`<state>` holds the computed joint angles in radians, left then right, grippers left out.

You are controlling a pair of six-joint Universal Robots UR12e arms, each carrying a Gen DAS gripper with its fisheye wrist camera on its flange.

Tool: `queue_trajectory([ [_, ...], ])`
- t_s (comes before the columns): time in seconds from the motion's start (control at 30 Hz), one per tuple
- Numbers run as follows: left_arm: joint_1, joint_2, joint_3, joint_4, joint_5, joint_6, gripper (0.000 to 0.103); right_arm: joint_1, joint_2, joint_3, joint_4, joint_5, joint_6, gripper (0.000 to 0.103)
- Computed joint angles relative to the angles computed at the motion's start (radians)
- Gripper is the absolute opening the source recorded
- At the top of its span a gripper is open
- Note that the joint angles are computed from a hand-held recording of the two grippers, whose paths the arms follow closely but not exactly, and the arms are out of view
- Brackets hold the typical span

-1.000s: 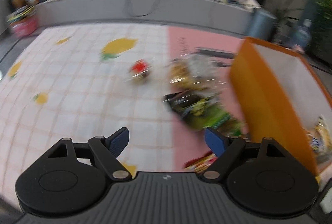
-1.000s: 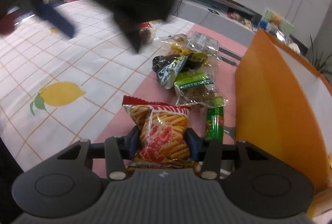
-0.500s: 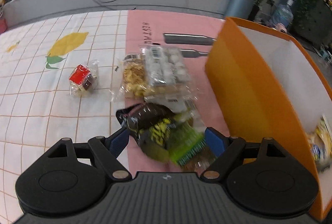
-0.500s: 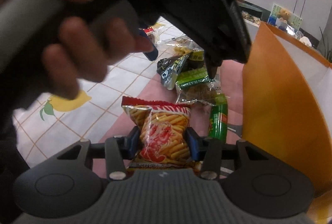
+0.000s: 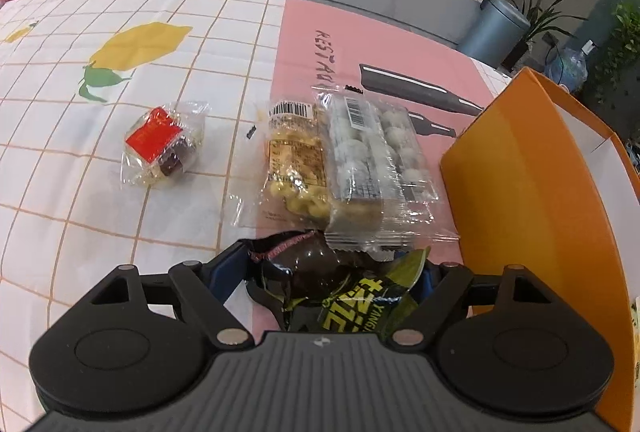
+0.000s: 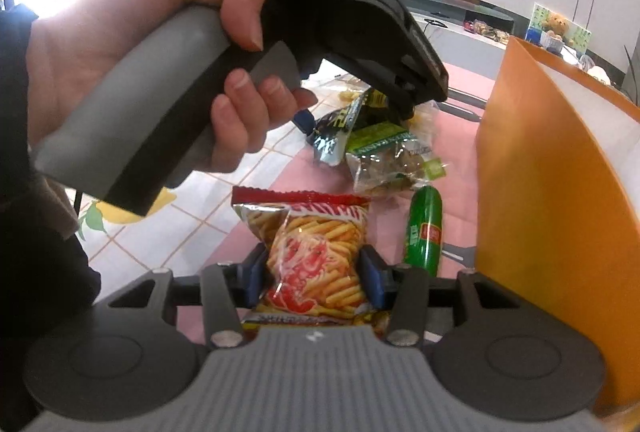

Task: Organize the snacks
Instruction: 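Grasp the red-striped stick snack bag with the right gripper while the left grasps the dark chocolate bag, then carry both held bags over the box and release the stick snack bag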

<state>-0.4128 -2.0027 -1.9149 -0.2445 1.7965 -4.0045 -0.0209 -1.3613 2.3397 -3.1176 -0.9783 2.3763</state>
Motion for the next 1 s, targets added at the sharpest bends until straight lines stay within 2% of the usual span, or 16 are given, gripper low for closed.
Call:
queue_trajectory([
  [0.1, -0.001, -0.003, 0.007, -0.008, 0.01, 0.009, 0.088, 0.001, -0.001, 0.001, -0.003, -0.002, 0.0, 0.048],
  [0.43, -0.004, 0.017, -0.009, -0.027, 0.024, -0.036, 0.073, 0.006, -0.008, 0.006, -0.003, -0.014, 0.004, 0.048],
  [0.67, -0.015, 0.054, -0.044, -0.026, 0.025, -0.082, 0.071, 0.013, 0.006, -0.009, -0.013, -0.025, 0.005, 0.045],
  [0.73, -0.022, 0.069, -0.057, -0.027, 0.042, -0.107, 0.068, 0.01, 0.003, -0.005, -0.02, -0.019, 0.013, 0.043],
  [0.83, -0.035, 0.097, -0.089, 0.008, 0.062, -0.137, 0.068, 0.002, -0.011, -0.008, 0.03, 0.005, 0.032, 0.042],
  [0.9, -0.04, 0.112, -0.104, 0.025, 0.065, -0.157, 0.068, 0.003, -0.013, -0.004, 0.015, 0.003, 0.024, 0.042],
  [1.0, -0.052, 0.131, -0.115, 0.017, 0.106, -0.184, 0.068, -0.002, -0.021, 0.006, -0.009, 0.023, 0.011, 0.041],
])
